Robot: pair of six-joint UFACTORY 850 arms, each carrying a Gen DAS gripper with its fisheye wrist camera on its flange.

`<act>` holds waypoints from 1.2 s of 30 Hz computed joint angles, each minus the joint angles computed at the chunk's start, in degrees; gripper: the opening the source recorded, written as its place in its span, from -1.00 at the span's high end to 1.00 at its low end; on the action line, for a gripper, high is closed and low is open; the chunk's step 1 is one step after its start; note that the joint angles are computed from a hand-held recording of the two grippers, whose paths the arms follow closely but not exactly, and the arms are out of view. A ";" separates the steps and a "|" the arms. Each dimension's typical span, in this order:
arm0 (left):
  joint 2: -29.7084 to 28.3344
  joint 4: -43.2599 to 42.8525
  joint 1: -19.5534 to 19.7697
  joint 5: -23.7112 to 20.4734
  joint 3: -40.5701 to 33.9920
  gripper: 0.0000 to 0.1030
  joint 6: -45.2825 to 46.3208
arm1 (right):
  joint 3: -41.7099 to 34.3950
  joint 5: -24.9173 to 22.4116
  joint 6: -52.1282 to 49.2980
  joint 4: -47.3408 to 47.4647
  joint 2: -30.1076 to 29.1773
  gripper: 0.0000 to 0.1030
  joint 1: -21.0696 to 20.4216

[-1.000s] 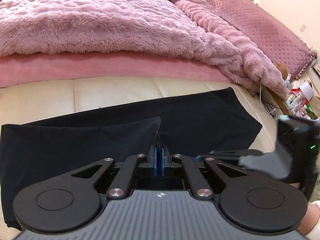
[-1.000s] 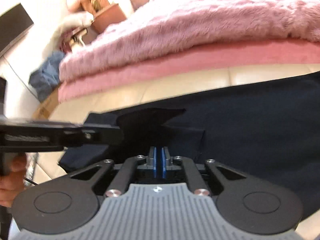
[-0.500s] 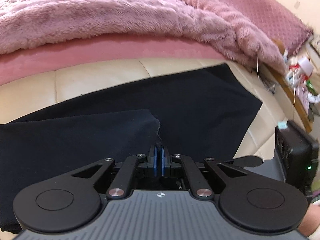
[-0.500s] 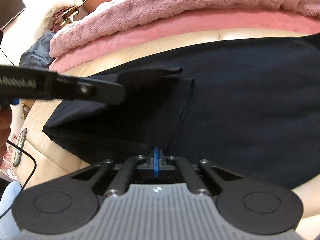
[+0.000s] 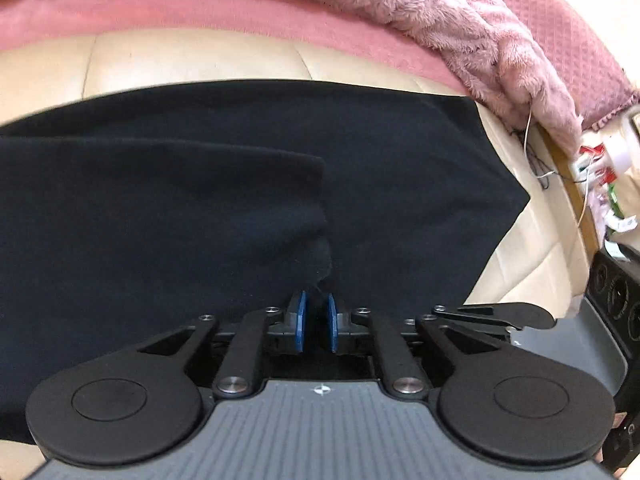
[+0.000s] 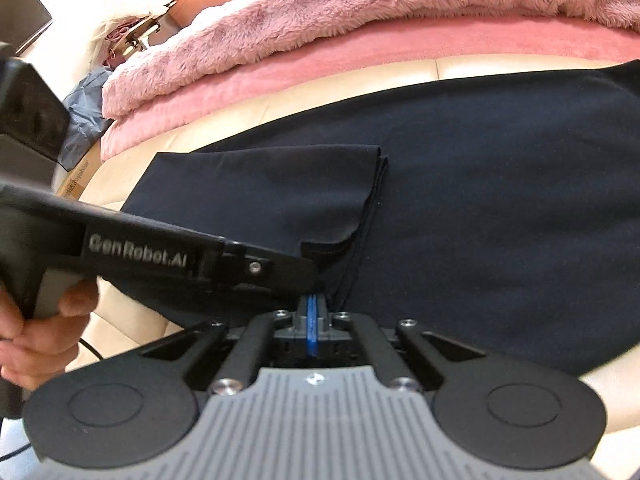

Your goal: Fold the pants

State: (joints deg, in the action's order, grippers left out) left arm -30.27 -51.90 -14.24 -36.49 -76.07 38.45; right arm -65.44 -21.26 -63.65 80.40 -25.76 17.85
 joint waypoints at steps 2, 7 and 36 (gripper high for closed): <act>-0.18 -2.03 0.30 -1.09 0.07 0.67 1.13 | 0.63 0.52 2.24 -2.52 1.02 0.99 -0.23; 0.30 -6.15 1.57 -2.98 1.02 0.62 3.11 | 2.26 1.67 3.86 -1.89 2.81 0.71 -1.55; 10.40 -13.81 3.32 14.18 11.66 0.61 11.34 | -5.04 -5.53 8.81 11.22 -3.45 1.00 -2.84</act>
